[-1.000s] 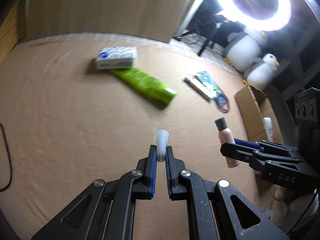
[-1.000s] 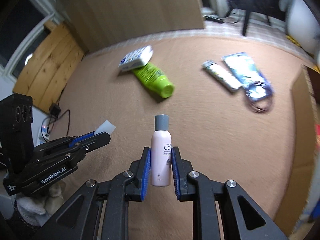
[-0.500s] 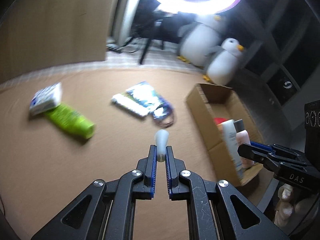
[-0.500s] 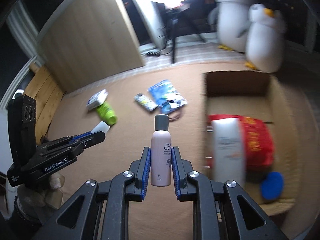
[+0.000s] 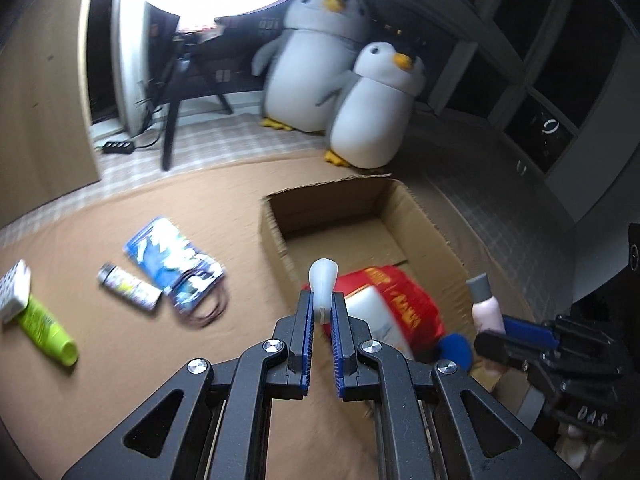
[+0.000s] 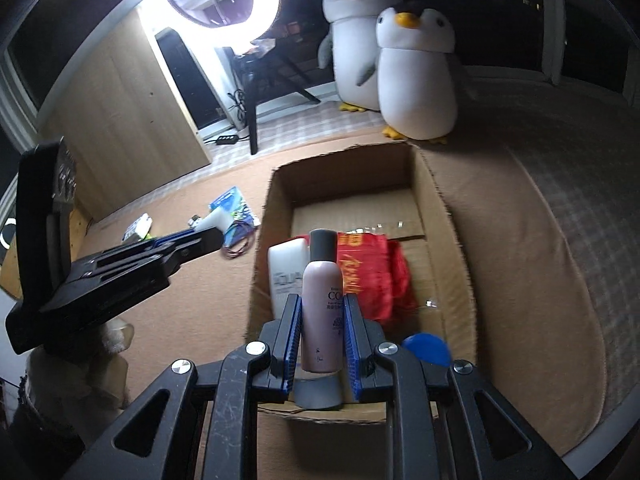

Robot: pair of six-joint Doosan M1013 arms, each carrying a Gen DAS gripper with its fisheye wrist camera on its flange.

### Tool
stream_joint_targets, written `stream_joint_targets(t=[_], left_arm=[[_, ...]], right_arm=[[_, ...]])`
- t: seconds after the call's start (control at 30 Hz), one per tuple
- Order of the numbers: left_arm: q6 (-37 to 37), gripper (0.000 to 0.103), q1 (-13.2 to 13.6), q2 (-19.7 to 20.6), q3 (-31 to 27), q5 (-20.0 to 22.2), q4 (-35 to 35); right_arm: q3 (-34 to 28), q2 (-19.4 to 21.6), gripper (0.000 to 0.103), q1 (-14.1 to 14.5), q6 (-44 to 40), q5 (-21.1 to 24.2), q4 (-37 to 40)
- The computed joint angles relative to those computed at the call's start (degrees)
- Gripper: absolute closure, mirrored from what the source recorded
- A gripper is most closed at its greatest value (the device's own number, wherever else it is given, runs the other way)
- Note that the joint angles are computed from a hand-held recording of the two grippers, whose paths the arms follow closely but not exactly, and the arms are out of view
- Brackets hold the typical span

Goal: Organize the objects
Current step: 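Carry the white cap with the left tool while the right tool carries the pink bottle to the box, then open the left tool over the box while the right tool lowers and releases the pink bottle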

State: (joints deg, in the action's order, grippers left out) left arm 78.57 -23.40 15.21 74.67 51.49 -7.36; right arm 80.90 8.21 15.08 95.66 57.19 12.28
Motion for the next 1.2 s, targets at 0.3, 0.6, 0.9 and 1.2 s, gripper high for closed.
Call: stream_joint_targets(t=[0.3,0.6,0.9,1.2], left_arm=[[0.04,0.093,-1.44,4.69,-5.74,1.82,0.65],[0.53,0.062,-2.14,6.45,-8.03,1.60,-0.10],[0.49,0.054,-1.88,5.94,-7.46,1.14,-0.99],[-0.53,0.054,-0.98,4.05,-5.11,0.54,-0.96]], right_arm=[[0.37,0.20,0.084,-1.13,-1.28,0.30,0.87],[0.73,0.10,0.081,-2.24,-2.06,-0.22,2.08],[1.19,-0.45,0.061,-2.78,-1.85,-1.01,3.33],[1.03,-0.22,0.061,-2.27,-1.50,-0.29,4.27]])
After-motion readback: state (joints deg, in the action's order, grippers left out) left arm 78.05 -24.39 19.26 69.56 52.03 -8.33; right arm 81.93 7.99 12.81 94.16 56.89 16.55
